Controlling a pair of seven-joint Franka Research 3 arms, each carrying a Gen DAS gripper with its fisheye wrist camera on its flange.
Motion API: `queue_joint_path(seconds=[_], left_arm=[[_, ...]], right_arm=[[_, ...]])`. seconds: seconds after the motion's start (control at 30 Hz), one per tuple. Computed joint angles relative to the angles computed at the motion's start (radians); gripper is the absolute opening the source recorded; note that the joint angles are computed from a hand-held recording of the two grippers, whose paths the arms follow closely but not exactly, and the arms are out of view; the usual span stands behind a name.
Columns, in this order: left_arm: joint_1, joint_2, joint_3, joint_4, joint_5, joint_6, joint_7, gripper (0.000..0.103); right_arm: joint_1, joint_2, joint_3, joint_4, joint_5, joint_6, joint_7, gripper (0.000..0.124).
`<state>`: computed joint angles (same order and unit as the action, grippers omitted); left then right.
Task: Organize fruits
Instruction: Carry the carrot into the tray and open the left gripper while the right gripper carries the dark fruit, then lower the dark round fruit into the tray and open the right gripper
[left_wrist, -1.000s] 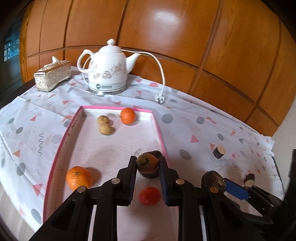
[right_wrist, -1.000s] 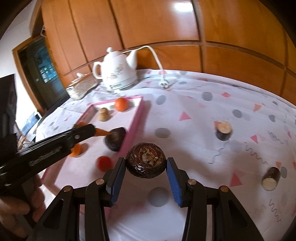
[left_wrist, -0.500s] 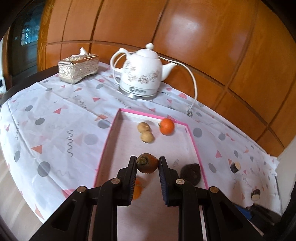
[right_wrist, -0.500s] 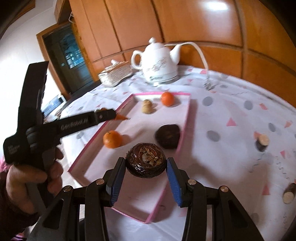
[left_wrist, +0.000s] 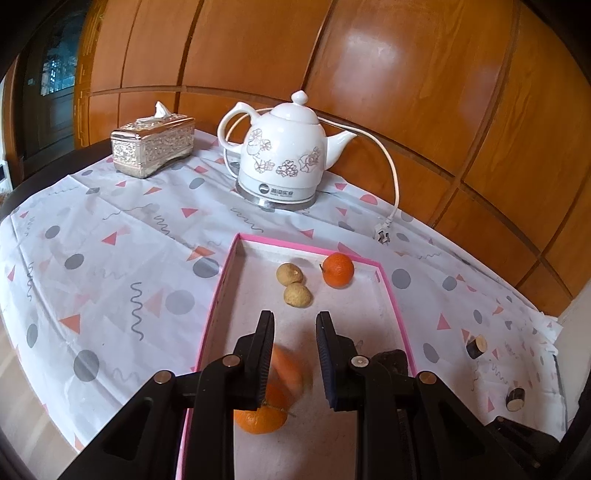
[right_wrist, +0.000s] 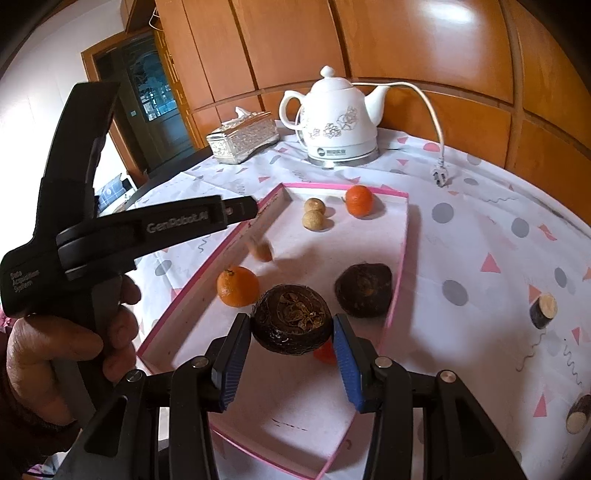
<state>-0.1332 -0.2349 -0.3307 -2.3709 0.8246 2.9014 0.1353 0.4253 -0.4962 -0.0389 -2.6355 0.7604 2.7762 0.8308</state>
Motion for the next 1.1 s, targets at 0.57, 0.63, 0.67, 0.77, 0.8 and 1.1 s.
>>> queue_joint_path(seconds=[0.57, 0.63, 0.67, 0.77, 0.8, 1.1], left_arm=[[-0.039, 0.003, -0.007, 0.004, -0.009, -0.114, -0.007, 0.024], [-0.045, 0.0, -0.008, 0.002, -0.002, -0.121, -0.014, 0.024], [-0.049, -0.001, -0.008, 0.001, -0.003, -0.123, -0.013, 0.024], [-0.058, -0.005, -0.009, -0.003, -0.003, -0.132, -0.014, 0.025], [-0.061, -0.007, -0.009, -0.005, -0.005, -0.133, -0.013, 0.025], [-0.076, -0.016, -0.015, -0.012, -0.01, -0.142, -0.013, 0.028]], right_arm=[[-0.01, 0.058, 0.015, 0.017, -0.04, 0.045, 0.061, 0.046], [-0.006, 0.052, 0.012, 0.011, -0.04, 0.043, 0.054, 0.039], [-0.009, 0.052, 0.015, 0.01, -0.045, 0.041, 0.056, 0.039], [-0.012, 0.046, 0.02, 0.001, -0.05, 0.048, 0.069, 0.039], [-0.015, 0.044, 0.022, -0.001, -0.054, 0.051, 0.076, 0.039], [-0.038, 0.012, 0.028, -0.031, -0.09, 0.083, 0.142, 0.039]])
